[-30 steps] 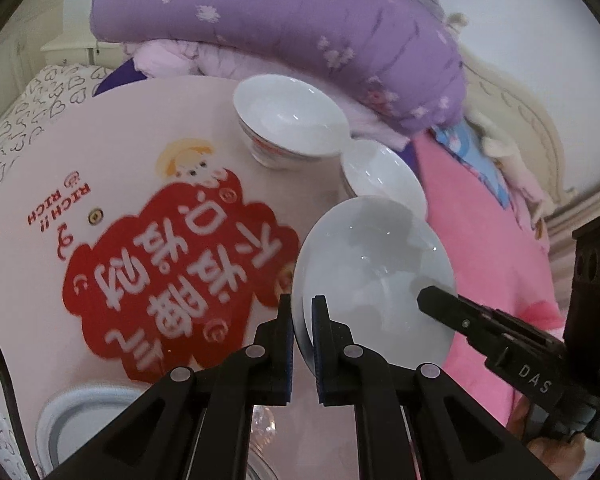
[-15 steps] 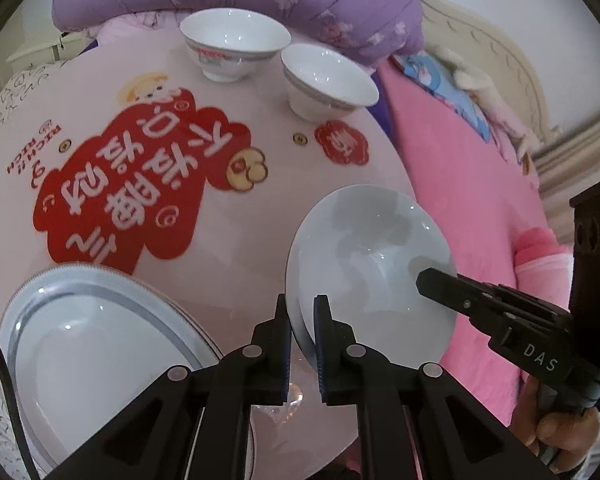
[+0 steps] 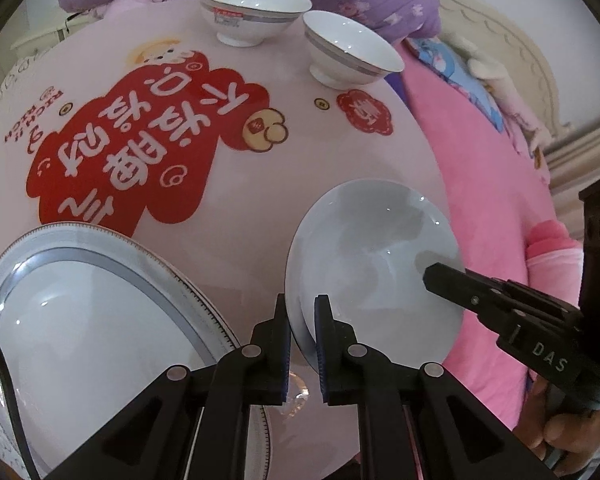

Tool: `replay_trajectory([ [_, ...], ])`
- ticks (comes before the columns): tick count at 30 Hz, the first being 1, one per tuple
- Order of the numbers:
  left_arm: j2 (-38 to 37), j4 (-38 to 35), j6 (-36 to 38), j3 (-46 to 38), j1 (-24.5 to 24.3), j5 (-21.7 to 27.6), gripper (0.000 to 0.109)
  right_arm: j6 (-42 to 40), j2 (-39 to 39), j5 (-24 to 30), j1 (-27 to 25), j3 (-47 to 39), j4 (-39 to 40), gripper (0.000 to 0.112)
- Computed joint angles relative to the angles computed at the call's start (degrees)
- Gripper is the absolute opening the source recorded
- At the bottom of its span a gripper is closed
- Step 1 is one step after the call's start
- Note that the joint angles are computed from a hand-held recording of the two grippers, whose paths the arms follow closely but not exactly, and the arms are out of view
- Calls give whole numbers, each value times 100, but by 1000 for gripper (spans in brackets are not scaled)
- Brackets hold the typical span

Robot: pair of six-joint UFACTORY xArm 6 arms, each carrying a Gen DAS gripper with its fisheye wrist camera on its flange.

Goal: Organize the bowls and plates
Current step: 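Lift the white bowl with both grippers and carry it toward the plates, then lower the bowl onto the table and open both grippers, then move both grippers toward the next white bowl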

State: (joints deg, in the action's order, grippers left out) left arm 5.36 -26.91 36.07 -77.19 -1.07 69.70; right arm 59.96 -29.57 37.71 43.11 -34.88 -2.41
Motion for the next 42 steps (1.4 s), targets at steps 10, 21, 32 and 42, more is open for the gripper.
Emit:
replay_trajectory([
  [10, 3, 18, 91, -11, -28, -49, 7, -314, -73, -180, -88, 152, 326, 13],
  [21, -84, -100, 167, -41, -2, -344, 79, 134, -377, -457, -249, 404, -102, 83],
  [32, 335, -669, 177, -908, 196, -272, 96, -144, -522, -992, -978, 413, -100, 103],
  [42, 1245, -421, -510, -2190, -91, -677, 98, -1132, 185, -811, -1749, -525, 45, 103],
])
